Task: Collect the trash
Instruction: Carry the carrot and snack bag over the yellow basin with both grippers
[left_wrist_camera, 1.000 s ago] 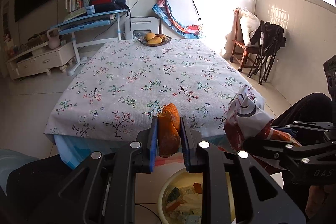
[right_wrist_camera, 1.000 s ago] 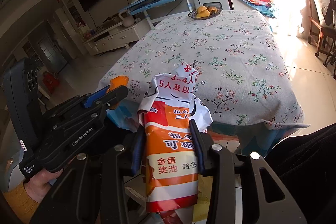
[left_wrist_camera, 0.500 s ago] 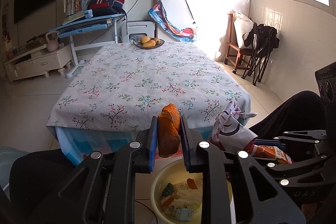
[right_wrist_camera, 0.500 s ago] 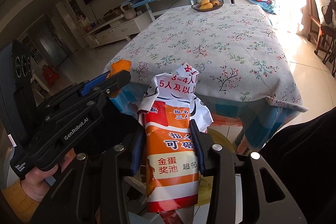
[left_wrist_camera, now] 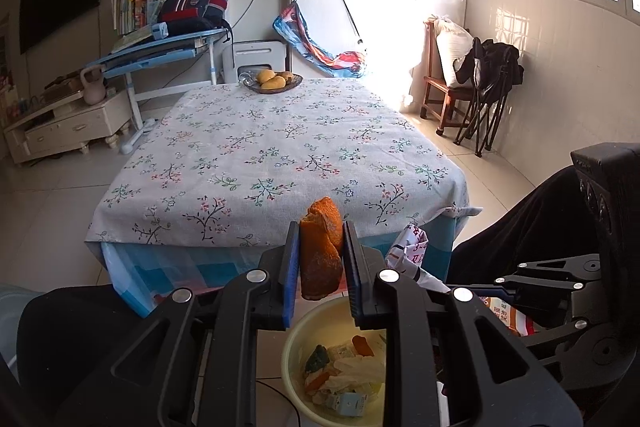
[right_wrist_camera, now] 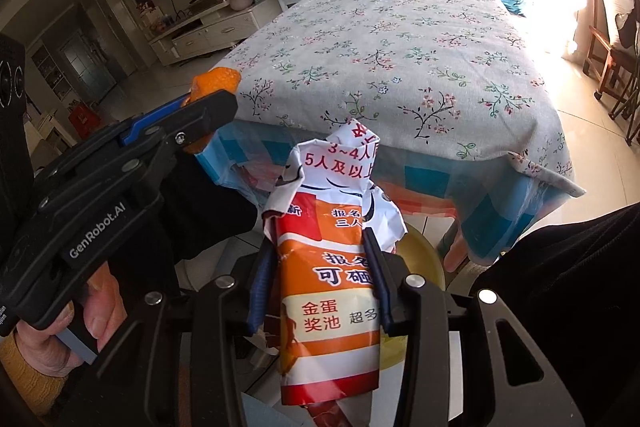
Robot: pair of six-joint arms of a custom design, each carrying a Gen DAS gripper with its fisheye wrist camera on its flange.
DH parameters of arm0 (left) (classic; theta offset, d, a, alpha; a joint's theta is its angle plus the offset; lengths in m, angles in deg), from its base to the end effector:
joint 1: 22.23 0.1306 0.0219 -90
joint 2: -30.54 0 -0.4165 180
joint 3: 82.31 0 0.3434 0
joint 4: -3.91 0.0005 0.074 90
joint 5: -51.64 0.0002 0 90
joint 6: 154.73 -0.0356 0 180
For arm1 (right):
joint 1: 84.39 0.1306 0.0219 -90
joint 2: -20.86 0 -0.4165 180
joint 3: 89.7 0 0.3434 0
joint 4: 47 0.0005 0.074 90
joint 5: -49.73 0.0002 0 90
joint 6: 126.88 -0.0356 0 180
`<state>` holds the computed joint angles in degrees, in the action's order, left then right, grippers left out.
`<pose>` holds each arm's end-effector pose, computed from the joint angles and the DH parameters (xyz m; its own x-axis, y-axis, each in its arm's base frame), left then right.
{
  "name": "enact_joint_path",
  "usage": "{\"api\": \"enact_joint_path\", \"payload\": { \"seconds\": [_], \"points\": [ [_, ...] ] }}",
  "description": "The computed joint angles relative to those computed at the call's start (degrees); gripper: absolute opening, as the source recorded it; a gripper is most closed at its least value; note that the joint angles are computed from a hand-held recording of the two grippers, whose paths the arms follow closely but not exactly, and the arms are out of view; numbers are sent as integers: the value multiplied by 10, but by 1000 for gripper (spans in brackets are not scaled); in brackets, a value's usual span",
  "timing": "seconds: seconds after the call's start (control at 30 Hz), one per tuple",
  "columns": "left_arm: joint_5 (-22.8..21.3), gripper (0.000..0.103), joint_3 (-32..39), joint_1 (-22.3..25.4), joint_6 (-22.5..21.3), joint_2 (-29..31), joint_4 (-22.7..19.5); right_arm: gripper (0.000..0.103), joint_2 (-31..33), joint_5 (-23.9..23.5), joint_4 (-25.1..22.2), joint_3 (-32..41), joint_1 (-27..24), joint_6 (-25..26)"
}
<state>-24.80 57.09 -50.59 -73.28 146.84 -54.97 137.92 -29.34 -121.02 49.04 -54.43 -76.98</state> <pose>0.5328 -0.2977 0.5751 -0.4152 0.3884 -0.8226 0.6987 0.7153 -0.0149 0.5208 0.2918 0.5420 -0.7758 0.2828 -0.5640 0.1435 0.9496 0.2787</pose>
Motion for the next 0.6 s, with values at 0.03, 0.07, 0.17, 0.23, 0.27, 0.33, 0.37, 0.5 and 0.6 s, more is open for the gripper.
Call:
{"api": "enact_joint_path", "payload": {
  "seconds": [0.03, 0.07, 0.17, 0.23, 0.27, 0.33, 0.37, 0.5, 0.6],
  "points": [
    [0, 20, 1, 0, 0, 0, 0, 42, 1, -1, -2, 0, 0, 0],
    [0, 20, 1, 0, 0, 1, 0, 42, -1, -2, -2, -5, -1, -2],
    [-1, 20, 4, -1, 2, 2, 1, 42, -4, -5, -2, -12, -2, -5],
    [-2, 20, 5, -1, 3, 3, 1, 42, -5, -4, -2, -14, -1, -6],
    [-2, 20, 6, -1, 3, 3, 1, 42, -5, -4, -2, -15, -1, -6],
    [-3, 20, 5, -2, 2, 3, 2, 42, -7, -4, -3, -17, -1, -7],
    [-4, 20, 5, -2, 2, 3, 2, 42, -6, -4, -5, -15, -1, -8],
    [-4, 20, 6, -2, 2, 3, 2, 42, 1, -9, -17, -5, -2, -12],
    [-6, 20, 8, -3, -1, 4, 0, 43, 6, -12, -26, 2, -2, -11]
  ]
}}
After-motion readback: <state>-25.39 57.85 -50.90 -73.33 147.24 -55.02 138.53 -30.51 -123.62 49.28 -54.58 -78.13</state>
